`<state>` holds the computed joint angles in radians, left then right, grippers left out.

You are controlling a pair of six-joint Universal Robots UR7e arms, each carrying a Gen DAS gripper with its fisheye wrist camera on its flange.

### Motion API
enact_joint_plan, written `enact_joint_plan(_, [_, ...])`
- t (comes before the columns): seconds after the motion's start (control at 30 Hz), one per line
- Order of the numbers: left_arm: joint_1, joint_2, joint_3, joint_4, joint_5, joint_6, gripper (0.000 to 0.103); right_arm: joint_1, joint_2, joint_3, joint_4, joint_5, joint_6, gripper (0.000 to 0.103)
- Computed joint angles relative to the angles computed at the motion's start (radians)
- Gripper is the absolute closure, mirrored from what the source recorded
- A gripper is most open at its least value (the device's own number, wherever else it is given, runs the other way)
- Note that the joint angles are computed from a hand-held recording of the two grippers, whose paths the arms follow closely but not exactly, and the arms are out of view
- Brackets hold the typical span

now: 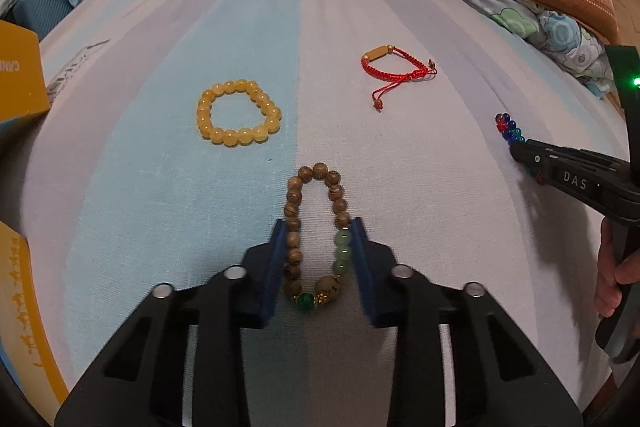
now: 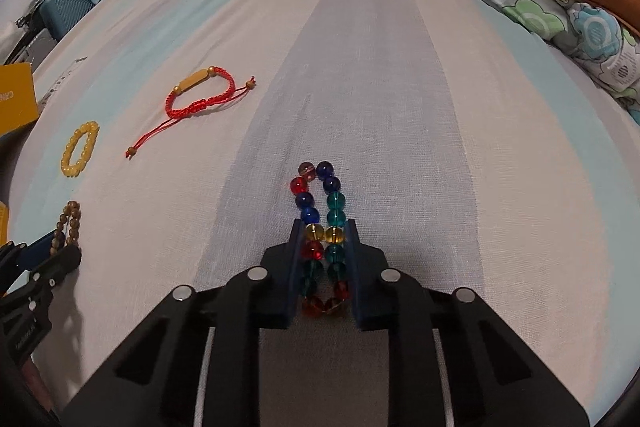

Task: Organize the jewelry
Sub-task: 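Grasp the brown-and-green beaded bracelet with the left tool while the right tool grasps the multicolour bracelet, then carry the brown-and-green and multicolour bracelets with both tools into the white box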

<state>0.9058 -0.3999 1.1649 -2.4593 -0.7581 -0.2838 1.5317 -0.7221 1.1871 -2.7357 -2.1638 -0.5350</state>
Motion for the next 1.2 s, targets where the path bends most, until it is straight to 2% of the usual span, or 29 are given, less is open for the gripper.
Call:
enact_joint_plan(0.07, [-0.001,-0.003,0.0,0.01,-0.001,-0.002,0.089,0.0,-0.005,0.003,0.009,0.005,0.01,0.085])
enact_joint_plan(0.27, [-0.01,-0.026,0.018,0.035,-0.011,-0.015,0.089,0.012,-0.03,0.032,-0.006,0.019,-0.001,0.085])
enact_joint_plan(0.33, [-0.015,-0.038,0.032,0.038,-0.012,-0.024,0.089,0.016,-0.04,0.042,-0.009,0.023,0.001,0.093])
enact_joint_plan(0.37, [-0.017,-0.045,0.039,0.038,-0.011,-0.029,0.089,0.02,-0.045,0.048,-0.008,0.022,0.0,0.094])
enact_joint_plan(0.8, [-0.058,-0.124,0.114,0.049,0.004,-0.056,0.089,0.057,-0.119,0.131,-0.04,0.025,0.003,0.094])
enact_joint_plan(1.2, [-0.085,-0.17,0.161,0.083,0.032,-0.105,0.089,0.067,-0.183,0.202,-0.041,0.037,0.068,0.094])
